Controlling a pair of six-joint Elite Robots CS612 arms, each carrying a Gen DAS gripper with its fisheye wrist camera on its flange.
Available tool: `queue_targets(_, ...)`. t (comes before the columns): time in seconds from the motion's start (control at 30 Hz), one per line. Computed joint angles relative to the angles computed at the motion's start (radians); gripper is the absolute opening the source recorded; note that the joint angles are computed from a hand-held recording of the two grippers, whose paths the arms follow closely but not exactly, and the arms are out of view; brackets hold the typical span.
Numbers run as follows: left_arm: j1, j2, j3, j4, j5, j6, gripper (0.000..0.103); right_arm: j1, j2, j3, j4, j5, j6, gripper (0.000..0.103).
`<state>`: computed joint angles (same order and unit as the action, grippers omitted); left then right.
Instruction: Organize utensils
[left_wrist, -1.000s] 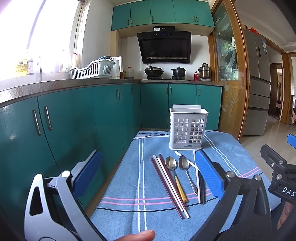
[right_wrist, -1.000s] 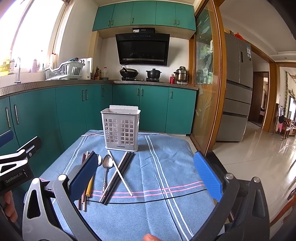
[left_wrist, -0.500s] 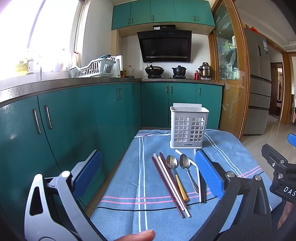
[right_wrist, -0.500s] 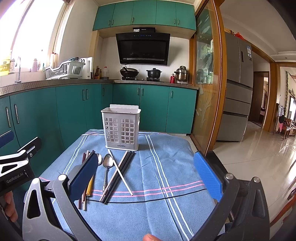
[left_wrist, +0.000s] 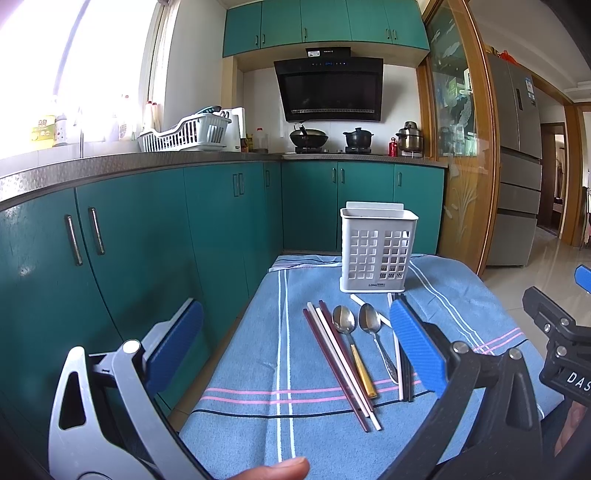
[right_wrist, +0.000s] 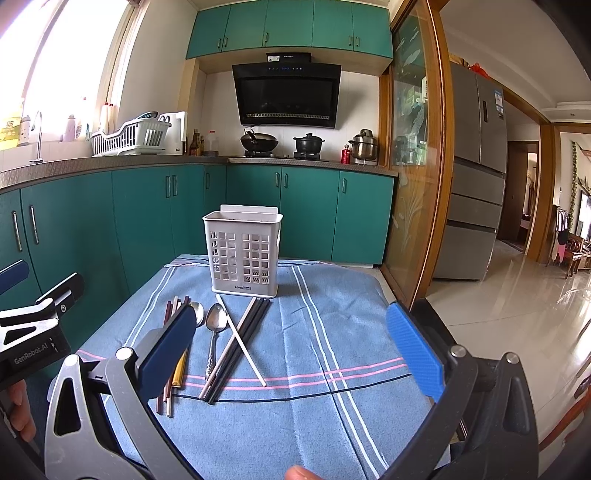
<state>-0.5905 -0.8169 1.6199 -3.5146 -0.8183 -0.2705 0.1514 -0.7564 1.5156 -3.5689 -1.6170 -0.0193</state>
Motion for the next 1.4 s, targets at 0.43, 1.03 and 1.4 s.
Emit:
queue_targets(0.43, 0.000, 0.003, -0.003, 0.004, -0.003, 0.003, 0.100, 0.000, -0.001, 0.000, 0.004, 0.000, 0.001, 0.100)
queue_targets(1.03, 0.005, 0.005, -0.014, 0.051, -0.009, -0.021, 0.100, -0.002, 0.007, -0.010, 0.027, 0.005, 0.002, 0.100)
queue_targets(1.4, 0.007, 0.011, -0.025, 0.079, -0.019, -0.026, 0.100, -0.005, 0.011, -0.017, 0.049, 0.011, 0.006, 0.100)
